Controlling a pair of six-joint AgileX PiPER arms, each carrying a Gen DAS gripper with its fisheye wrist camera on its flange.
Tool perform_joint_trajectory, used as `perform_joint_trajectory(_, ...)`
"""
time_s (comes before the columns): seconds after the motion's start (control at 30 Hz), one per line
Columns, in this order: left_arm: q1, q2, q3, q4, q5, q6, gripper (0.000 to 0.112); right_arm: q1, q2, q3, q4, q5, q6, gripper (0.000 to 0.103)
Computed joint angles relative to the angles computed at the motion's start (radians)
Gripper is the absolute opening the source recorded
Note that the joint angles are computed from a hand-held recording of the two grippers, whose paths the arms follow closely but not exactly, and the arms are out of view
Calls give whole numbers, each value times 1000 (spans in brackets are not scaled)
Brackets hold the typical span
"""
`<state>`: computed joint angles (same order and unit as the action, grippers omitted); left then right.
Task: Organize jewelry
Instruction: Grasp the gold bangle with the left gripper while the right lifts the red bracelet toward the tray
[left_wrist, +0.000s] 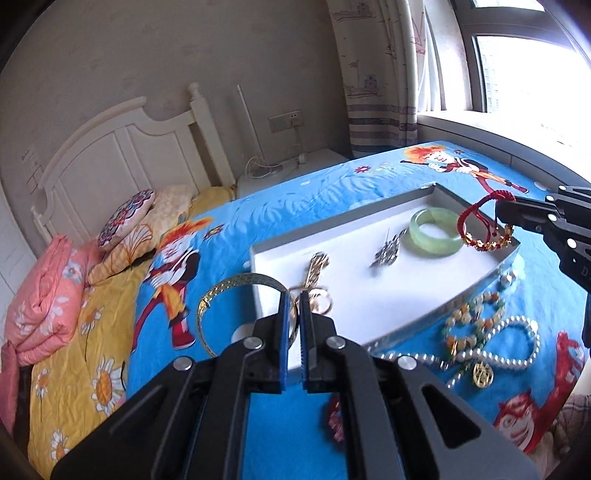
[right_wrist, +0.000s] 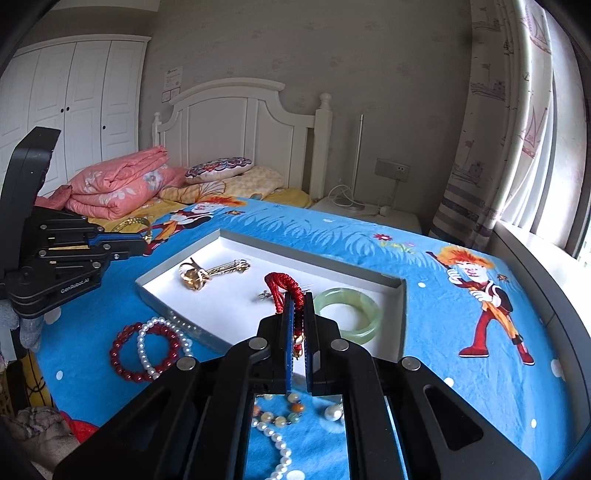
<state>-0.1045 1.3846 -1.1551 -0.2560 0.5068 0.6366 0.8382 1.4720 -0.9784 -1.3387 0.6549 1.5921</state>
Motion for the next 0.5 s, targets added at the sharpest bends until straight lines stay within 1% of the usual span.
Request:
perform_joint_trajectory(0.07,-42,41,-53,56,16,-65,5,-26,3,-5,14,-24,-11,5)
perform_joint_trajectory(0.17,-111,108,-132,204,23,-219,5,-83,15,-14,58,-97,-43,5)
perform_joint_trajectory(0.23,-140,151,-185,269,39,-290,5,-114,33,-28,98,-139,-80,5)
perform_joint_trajectory(0.33,-182,225,-265,410,63,-438,5,-157,70,-62,179,-191,-158,5)
perform_joint_trajectory(0.4,-195,276,-324,458,97,-506,5,-175,95,-86,233,-212,-211,5)
perform_joint_trajectory(0.5,-194,353,-408,486,140,-578,5,-195,129,-126,332,-232,-309,5)
